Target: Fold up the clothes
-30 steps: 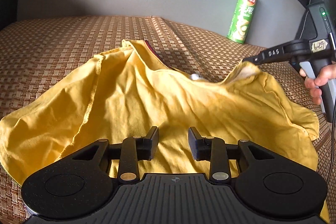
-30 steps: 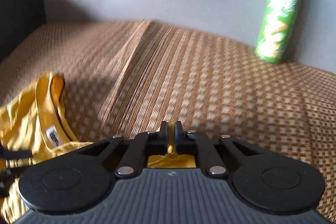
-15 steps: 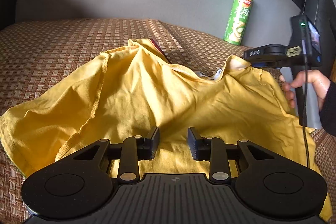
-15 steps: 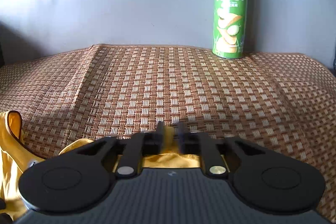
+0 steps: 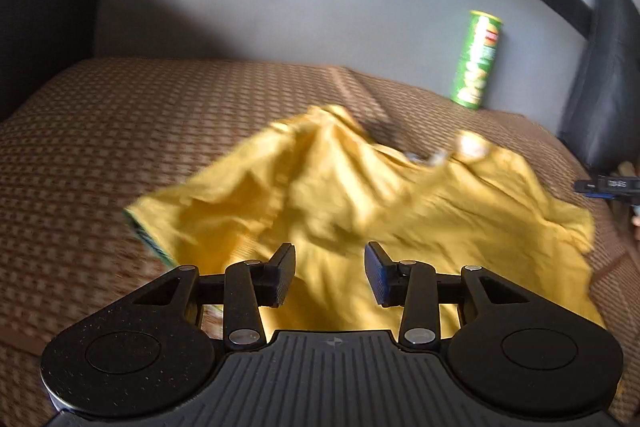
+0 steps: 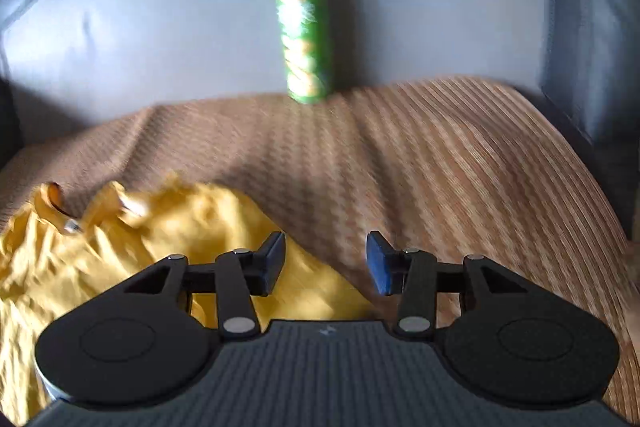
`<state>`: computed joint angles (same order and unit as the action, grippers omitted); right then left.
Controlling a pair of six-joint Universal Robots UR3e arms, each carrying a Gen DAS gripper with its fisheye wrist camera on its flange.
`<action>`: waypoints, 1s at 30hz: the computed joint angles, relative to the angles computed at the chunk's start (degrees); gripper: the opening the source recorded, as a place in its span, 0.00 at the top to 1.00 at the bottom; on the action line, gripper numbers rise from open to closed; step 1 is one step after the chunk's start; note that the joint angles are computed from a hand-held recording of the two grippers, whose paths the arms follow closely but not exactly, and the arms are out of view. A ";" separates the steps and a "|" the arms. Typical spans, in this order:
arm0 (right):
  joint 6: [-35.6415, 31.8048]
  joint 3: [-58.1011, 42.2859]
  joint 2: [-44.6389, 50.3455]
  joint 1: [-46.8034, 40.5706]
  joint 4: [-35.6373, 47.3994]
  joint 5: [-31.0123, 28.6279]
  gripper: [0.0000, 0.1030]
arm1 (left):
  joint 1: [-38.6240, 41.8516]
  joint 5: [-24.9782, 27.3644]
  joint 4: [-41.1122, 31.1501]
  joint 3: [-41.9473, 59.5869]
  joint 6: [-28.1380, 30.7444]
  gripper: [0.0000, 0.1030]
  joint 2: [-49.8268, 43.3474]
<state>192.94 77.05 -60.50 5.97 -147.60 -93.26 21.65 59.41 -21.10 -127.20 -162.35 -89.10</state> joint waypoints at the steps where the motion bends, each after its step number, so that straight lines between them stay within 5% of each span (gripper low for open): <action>1: 0.95 2.34 -1.13 -0.73 -0.67 0.96 0.51 | -2.11 -0.40 -1.00 -0.65 -0.05 0.47 1.55; 4: 3.24 7.60 -3.46 -3.01 -2.86 5.22 0.51 | -10.42 -1.33 -3.57 -1.31 -0.88 0.46 4.13; 10: 1.14 15.80 -8.11 -7.04 -6.52 14.53 0.53 | -31.67 3.12 9.37 1.84 -14.06 0.49 -6.65; 17: -7.93 29.16 -21.47 -12.70 -6.51 27.18 0.52 | -42.05 6.78 10.31 4.28 -18.90 0.49 -9.91; 23: -10.33 34.38 -27.87 -15.46 -3.85 29.82 0.52 | -48.57 11.13 11.05 7.86 -25.07 0.48 -13.92; 30: -4.10 29.39 -20.33 -13.32 -9.77 25.04 0.48 | -50.05 13.64 11.27 11.44 -28.81 0.47 -18.47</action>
<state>188.84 106.45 -80.83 -7.35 -157.36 -68.22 -28.40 73.05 -9.83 -115.76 -191.16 -107.57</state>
